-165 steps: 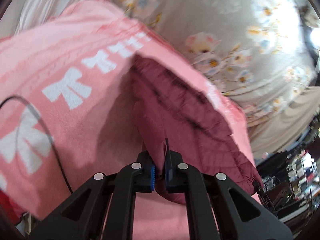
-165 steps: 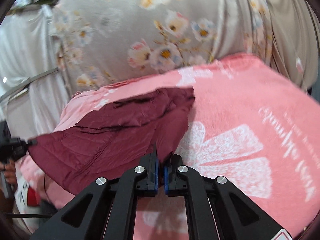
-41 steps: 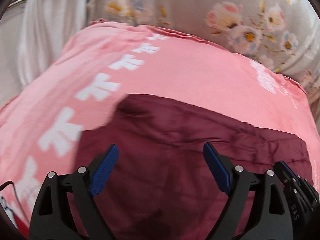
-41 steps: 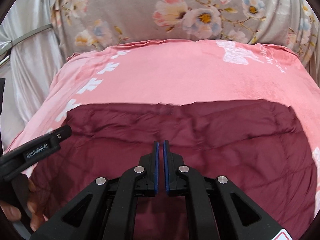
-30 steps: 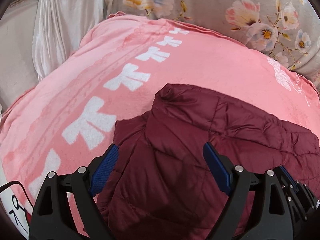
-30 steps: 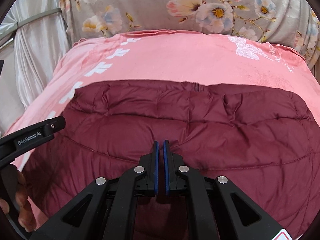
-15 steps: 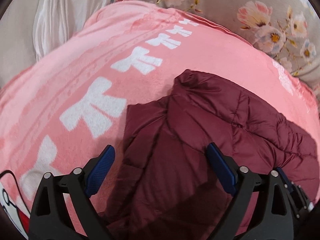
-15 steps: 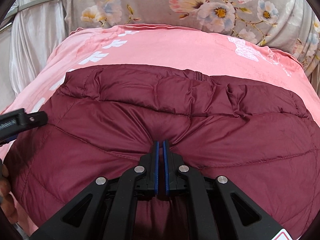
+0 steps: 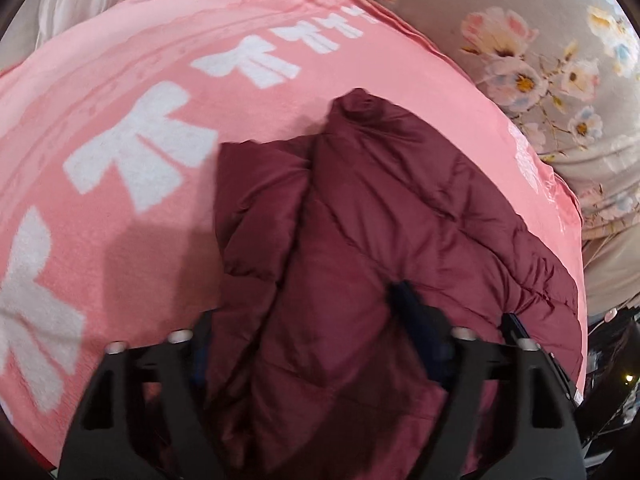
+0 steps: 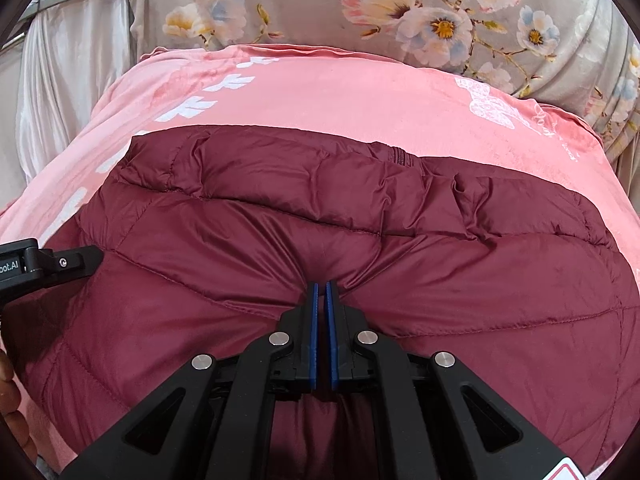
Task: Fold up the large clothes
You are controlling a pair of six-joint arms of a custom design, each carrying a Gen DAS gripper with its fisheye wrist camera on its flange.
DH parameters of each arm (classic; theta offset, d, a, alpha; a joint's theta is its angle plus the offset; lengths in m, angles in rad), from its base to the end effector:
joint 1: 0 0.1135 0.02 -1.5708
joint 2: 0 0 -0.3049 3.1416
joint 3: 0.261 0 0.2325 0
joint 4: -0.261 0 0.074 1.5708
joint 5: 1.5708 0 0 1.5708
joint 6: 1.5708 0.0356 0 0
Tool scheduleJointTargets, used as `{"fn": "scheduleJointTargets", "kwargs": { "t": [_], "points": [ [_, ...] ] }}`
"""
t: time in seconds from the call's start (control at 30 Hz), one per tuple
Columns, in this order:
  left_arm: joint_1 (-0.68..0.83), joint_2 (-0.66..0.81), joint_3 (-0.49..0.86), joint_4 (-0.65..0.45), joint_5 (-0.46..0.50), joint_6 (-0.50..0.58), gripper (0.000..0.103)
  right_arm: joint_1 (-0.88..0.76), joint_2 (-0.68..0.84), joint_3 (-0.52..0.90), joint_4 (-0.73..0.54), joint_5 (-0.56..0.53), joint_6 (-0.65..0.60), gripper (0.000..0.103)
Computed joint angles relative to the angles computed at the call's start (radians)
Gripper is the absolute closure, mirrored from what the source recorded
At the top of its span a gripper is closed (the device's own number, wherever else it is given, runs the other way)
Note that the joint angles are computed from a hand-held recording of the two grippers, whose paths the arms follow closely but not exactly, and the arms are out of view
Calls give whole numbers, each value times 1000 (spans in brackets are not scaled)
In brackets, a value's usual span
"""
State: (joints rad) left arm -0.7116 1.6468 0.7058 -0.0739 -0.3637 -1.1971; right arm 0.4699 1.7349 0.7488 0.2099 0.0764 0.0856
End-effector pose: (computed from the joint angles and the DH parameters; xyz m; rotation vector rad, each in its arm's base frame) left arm 0.2207 -0.1736 0.1802 -0.7321 2.4077 -0.3179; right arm 0.2883 0.1434 0.1834 -0.4120 2.3152 0.1841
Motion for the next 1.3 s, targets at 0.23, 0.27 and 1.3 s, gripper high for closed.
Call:
{"fn": "scheduleJointTargets", "kwargs": {
  "t": [0.23,0.27,1.3],
  "points": [
    [-37,-87,31,-38,-30,33,89,-20,-85,-43,-17,-67,9,98],
    [-45,-93,42,-51,-40,38,90,-27,-115,-58,-22,-81,8,98],
    [-398,209,868,-432,-295,368,93,-331,-371,-525,180,-467,-143,98]
  ]
}}
